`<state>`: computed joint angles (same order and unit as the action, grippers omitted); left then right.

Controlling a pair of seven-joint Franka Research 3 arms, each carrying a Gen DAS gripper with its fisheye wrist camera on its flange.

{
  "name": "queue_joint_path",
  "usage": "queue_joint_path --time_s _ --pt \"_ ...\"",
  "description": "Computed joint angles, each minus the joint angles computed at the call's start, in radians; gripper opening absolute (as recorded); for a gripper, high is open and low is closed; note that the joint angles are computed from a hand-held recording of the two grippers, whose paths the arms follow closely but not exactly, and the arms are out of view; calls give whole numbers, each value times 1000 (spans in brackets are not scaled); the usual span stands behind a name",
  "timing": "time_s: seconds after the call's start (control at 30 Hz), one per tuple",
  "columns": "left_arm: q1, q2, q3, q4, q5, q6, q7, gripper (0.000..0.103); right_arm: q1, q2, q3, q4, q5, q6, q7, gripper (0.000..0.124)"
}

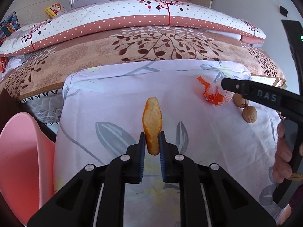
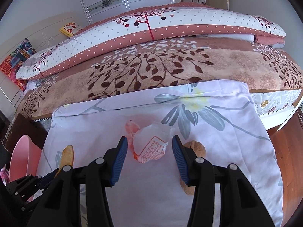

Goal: Collect trash
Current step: 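Grasp the orange peel with the left tool while the right tool grasps the orange candy wrapper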

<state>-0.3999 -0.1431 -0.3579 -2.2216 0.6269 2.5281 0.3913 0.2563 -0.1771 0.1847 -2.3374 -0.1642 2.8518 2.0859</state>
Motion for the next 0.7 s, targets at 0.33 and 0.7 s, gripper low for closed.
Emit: queue_joint_path --time_s 0.33,0.7 --pt "1 -44 -9 -13 -7 -25 -26 13 25 10 -9 -15 7 42 -12 28" --pt "15 -165 -35 -76 6 -83 -109 13 77 -140 16 -118 188 97 -147 27"
